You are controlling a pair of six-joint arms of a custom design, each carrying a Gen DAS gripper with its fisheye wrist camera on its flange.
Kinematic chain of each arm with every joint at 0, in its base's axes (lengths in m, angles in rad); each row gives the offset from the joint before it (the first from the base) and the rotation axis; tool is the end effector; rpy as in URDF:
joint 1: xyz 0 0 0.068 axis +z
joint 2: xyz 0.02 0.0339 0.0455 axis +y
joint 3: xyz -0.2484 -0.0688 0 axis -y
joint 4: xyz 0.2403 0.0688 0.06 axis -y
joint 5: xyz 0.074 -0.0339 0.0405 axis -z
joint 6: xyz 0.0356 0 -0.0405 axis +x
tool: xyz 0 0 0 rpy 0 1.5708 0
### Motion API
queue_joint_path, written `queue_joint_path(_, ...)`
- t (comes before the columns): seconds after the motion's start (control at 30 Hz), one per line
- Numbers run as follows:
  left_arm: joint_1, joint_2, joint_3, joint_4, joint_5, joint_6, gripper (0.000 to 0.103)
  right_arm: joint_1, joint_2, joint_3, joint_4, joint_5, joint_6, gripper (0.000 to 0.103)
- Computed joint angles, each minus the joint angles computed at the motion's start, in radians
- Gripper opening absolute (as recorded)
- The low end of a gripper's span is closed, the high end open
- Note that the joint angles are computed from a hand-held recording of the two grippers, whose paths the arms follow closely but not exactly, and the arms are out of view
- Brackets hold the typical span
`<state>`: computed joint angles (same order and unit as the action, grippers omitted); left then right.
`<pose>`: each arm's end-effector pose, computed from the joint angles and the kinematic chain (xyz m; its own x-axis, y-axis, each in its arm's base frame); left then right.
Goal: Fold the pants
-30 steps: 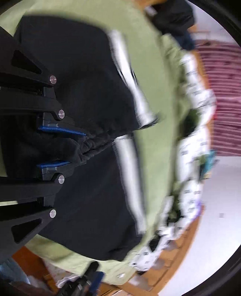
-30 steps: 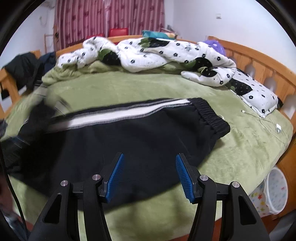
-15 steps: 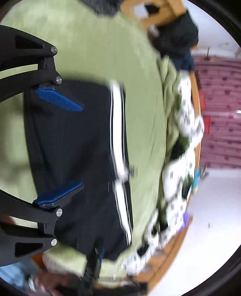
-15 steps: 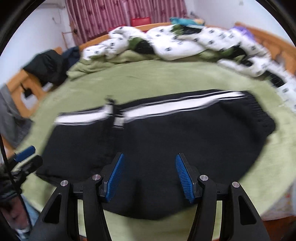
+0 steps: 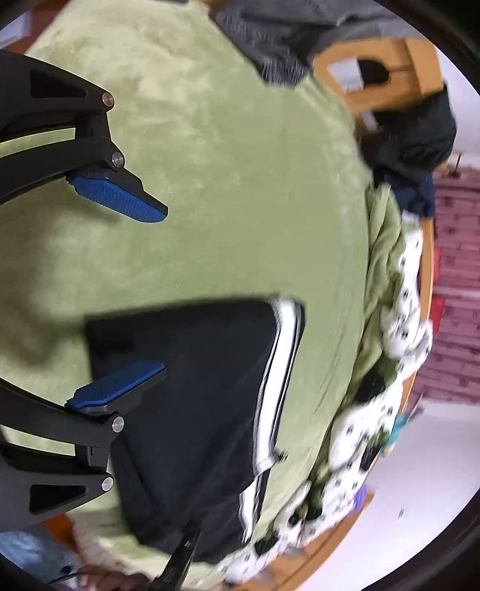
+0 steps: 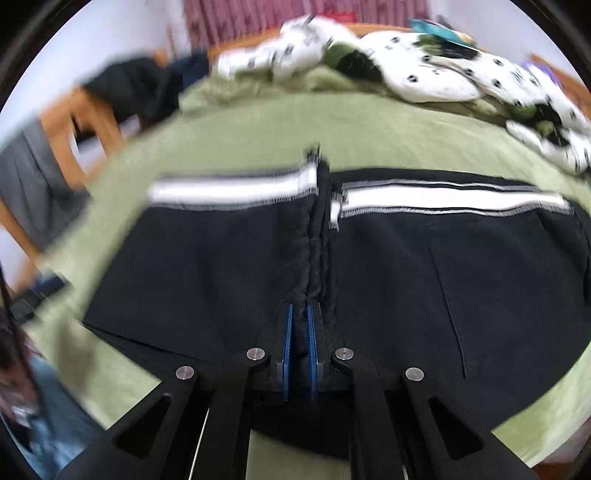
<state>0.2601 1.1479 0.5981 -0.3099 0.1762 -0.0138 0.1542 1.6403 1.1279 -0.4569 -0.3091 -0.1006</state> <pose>0.2195 0.0520 0.1830 -0.7301 -0.2084 -0.6508 -0.1527 0.9780 -0.1418 0.3315 0.0625 0.2068 -0.7788 -0.2179 -0.5882 -0.3966 0.8975 0.1927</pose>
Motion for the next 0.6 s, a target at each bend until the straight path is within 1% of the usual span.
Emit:
queue_joint_path(0.03, 0.007, 0.03, 0.015, -0.028, 0.046, 0.031, 0.076, -0.001, 0.018, 0.004, -0.013, 0.014, -0.006, 0.008)
queue_joint_path(0.07, 0.008, 0.054, 0.023, -0.048, 0.07, 0.055, 0.076, 0.006, 0.05, 0.017, -0.028, 0.032, -0.007, 0.008)
queue_joint_path(0.13, -0.027, 0.1, 0.039, -0.063, 0.046, 0.076, 0.076, 0.026, 0.099, 0.033, -0.055, 0.068, -0.017, 0.01)
queue_joint_path(0.2, -0.053, 0.108, 0.031, -0.053, -0.014, 0.075, 0.076, 0.024, 0.062, 0.009, -0.032, 0.06, -0.026, 0.012)
queue_joint_path(0.23, -0.058, 0.113, 0.027, -0.043, -0.036, 0.071, 0.076, 0.015, 0.048, 0.007, -0.017, 0.049, -0.019, 0.022)
queue_joint_path(0.27, -0.047, 0.122, 0.031, -0.04, -0.026, 0.06, 0.076, 0.009, 0.039, 0.001, 0.004, 0.046, -0.002, 0.039)
queue_joint_path(0.33, -0.018, 0.144, 0.051, -0.046, 0.016, 0.034, 0.076, 0.0, 0.069, 0.032, 0.034, 0.034, 0.053, 0.051)
queue_joint_path(0.37, -0.005, 0.155, 0.06, -0.045, 0.032, 0.025, 0.076, 0.0, 0.106, 0.072, 0.018, 0.029, 0.069, 0.051)
queue_joint_path(0.4, 0.004, 0.158, 0.062, -0.041, 0.039, 0.016, 0.076, 0.004, 0.172, 0.142, -0.012, 0.016, 0.086, 0.051)
queue_joint_path(0.5, 0.016, 0.171, 0.062, -0.024, 0.022, 0.017, 0.076, 0.021, 0.329, 0.278, -0.039, 0.002, 0.135, 0.051)
queue_joint_path(0.57, 0.026, 0.191, 0.066, -0.02, 0.035, 0.034, 0.076, 0.031, 0.412, 0.349, -0.075, -0.022, 0.159, 0.05)
queue_joint_path(0.6, 0.037, 0.202, 0.075, -0.026, 0.047, 0.046, 0.076, 0.048, 0.423, 0.346, -0.055, 0.002, 0.161, 0.047)
